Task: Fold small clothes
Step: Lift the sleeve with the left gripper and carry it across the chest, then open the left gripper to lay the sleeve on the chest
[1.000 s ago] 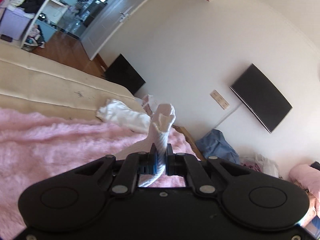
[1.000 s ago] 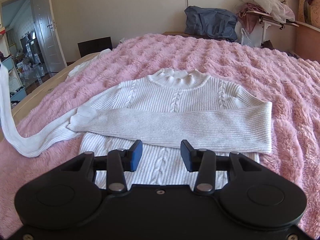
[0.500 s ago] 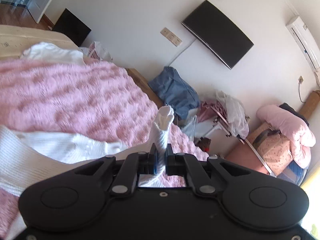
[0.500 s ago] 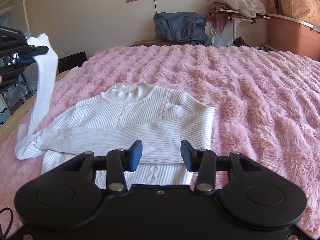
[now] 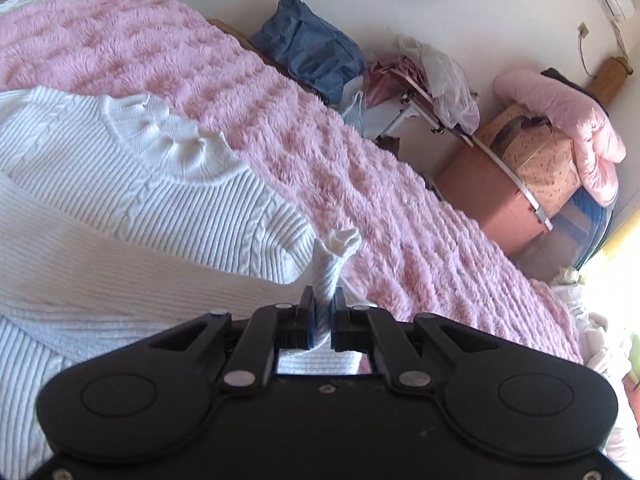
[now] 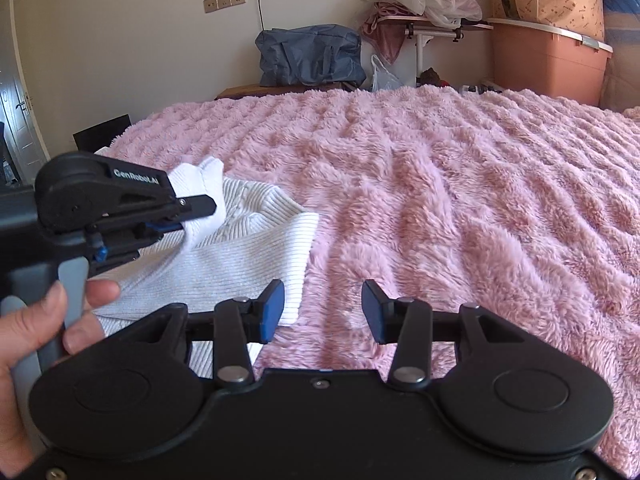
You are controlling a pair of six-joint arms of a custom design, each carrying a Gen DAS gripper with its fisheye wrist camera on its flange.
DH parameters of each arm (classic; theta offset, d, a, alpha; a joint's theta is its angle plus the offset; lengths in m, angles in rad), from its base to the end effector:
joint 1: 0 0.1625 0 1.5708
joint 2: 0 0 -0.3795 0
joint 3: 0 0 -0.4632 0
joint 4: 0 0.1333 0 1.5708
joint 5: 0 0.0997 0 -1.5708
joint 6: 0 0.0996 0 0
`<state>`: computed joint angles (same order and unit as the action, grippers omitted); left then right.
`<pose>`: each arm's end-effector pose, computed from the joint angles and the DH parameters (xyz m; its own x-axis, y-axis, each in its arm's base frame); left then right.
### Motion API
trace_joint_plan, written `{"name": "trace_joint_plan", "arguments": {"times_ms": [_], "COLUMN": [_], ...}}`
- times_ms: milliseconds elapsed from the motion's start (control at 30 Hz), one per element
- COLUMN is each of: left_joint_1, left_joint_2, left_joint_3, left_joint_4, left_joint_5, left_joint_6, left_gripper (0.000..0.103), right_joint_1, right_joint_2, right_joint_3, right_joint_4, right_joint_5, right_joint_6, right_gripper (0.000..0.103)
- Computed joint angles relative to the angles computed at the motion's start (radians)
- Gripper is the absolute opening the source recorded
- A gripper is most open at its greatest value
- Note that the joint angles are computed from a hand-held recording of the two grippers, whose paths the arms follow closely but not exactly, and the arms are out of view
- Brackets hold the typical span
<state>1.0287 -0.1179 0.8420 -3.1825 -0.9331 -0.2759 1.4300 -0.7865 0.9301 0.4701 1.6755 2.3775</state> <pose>-0.2730 -0.8265 -0.0729 -0.9802 -0.1290 -0.1503 0.0610 0.5255 -0.8486 0.0164 -0.7599 0.2263 -0.7582 -0.2327 0.6091 -0.6146 0.5668 -0.5486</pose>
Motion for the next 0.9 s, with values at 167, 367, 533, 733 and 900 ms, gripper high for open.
{"name": "trace_joint_plan", "arguments": {"times_ms": [167, 367, 533, 733, 900], "left_joint_1": [0.011, -0.005, -0.034, -0.029, -0.003], "left_joint_2": [0.018, -0.038, -0.190, -0.400, -0.511], "left_joint_3": [-0.028, 0.040, 0.251, 0.525, 0.647], "left_joint_4": [0.120, 0.120, -0.002, -0.160, -0.293], "left_joint_5": [0.018, -0.002, 0.039, 0.263, 0.421], "left_joint_6": [-0.009, 0.021, 0.061, 0.117, 0.128], "left_gripper": [0.009, 0.032, 0.038, 0.040, 0.041], "right_joint_1": [-0.006, -0.002, -0.005, 0.011, 0.043], "right_joint_2": [0.002, -0.005, 0.021, 0.133, 0.331], "right_joint_3": [0.000, 0.009, -0.047, -0.200, -0.504], "right_joint_4": [0.003, 0.001, 0.060, 0.133, 0.255], "right_joint_5": [0.004, 0.009, -0.036, -0.104, -0.093], "right_joint_6": [0.009, 0.001, 0.055, -0.003, -0.100], "right_gripper": [0.044, 0.044, 0.044, 0.044, 0.051]}}
